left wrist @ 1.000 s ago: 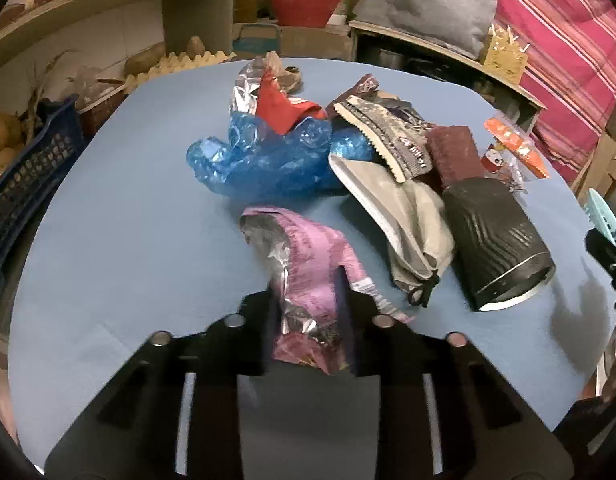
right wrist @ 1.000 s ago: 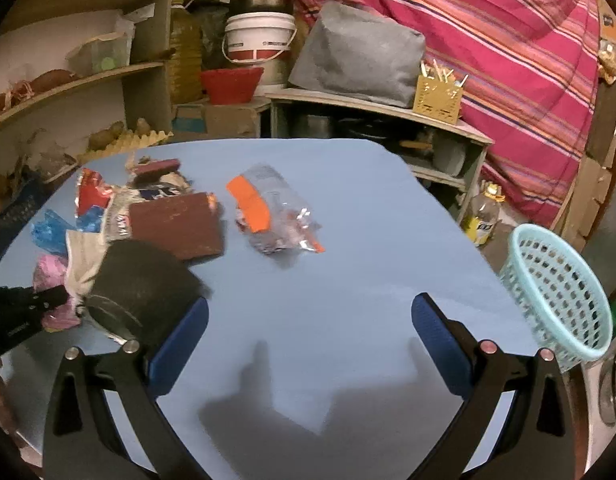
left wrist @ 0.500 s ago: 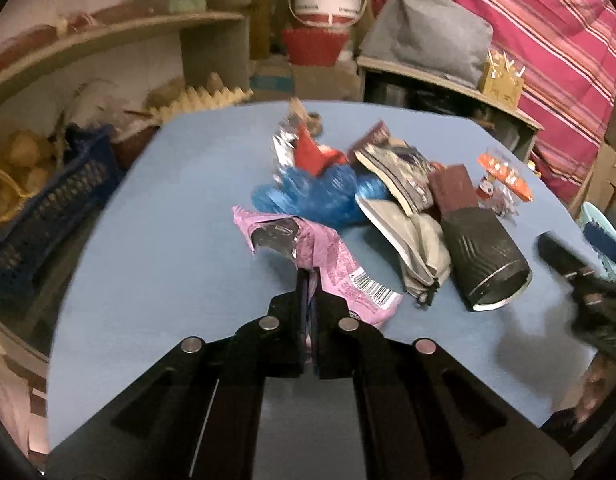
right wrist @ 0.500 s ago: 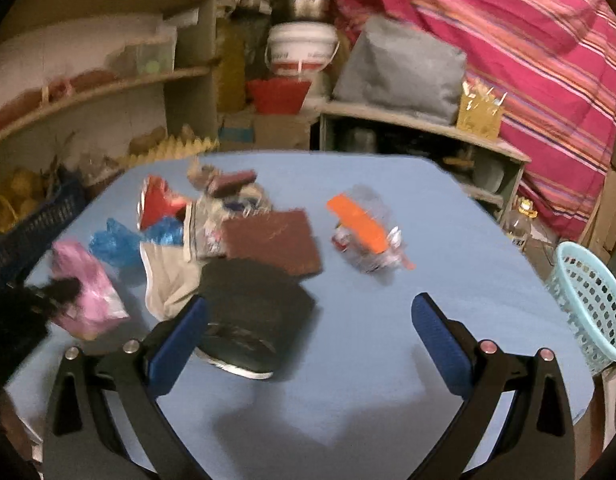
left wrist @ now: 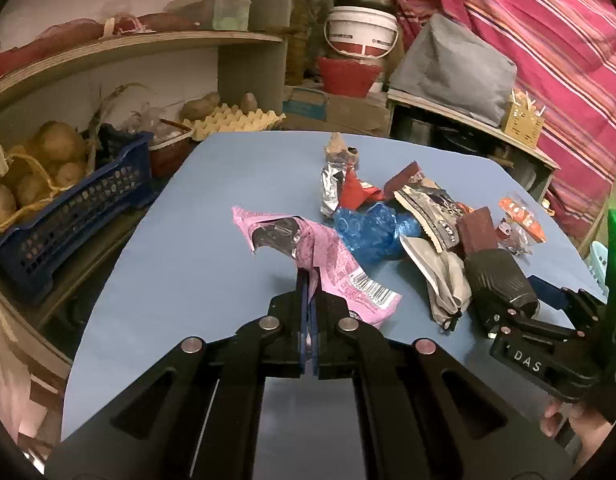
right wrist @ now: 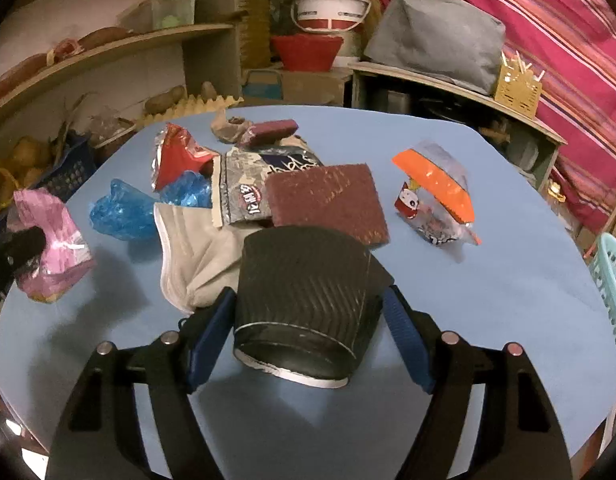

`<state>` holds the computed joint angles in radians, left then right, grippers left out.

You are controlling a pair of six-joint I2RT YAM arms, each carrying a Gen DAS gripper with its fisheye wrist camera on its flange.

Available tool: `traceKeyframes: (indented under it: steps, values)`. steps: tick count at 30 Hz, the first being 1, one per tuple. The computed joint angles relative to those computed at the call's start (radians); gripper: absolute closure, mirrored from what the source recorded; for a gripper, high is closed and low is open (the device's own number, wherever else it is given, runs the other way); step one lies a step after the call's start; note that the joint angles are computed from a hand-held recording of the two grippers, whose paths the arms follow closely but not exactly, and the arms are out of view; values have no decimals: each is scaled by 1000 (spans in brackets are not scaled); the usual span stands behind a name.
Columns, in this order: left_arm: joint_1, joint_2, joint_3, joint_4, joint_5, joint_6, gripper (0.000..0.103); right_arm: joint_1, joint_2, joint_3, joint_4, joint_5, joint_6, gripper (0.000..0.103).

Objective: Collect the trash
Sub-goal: 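Grasp the pink wrapper with the left tool while the right tool grasps the black sleeve, then carry both items to the blue basket and open the right tool over it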

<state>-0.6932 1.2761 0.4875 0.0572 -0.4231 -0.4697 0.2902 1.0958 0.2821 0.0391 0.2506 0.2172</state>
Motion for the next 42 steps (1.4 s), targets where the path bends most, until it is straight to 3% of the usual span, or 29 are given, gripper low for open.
traceKeyframes:
  steps: [10, 15, 20, 25, 30, 34, 39, 42]
  values:
    - [-111, 47, 98, -79, -142, -45, 103, -268, -233, -1, -133, -198, -195, 31]
    - [-228, 95, 205, -149, -234, -75, 103, -641, -329, 70, -256, -493, -378, 31]
    - [-322, 175, 339, -196, -286, -119, 103, -1000, -248, 200, -363, -796, -580, 31]
    - [-397, 292, 488, -213, -315, -132, 103, -1248, -58, 356, -451, -983, -746, 31]
    - [-448, 439, 654, -217, -305, -121, 103, -1417, 108, 492, -432, -1045, -817, 31]
    - [-479, 563, 800, -230, -276, -110, 103, -1513, 238, 548, -315, -1031, -825, 31]
    - [-518, 721, 994, -256, -237, -97, 103, -1618, 447, 691, -308, -1039, -831, 31]
    - [-534, 824, 1128, -280, -204, -88, 103, -1660, 521, 734, -239, -1021, -816, 31]
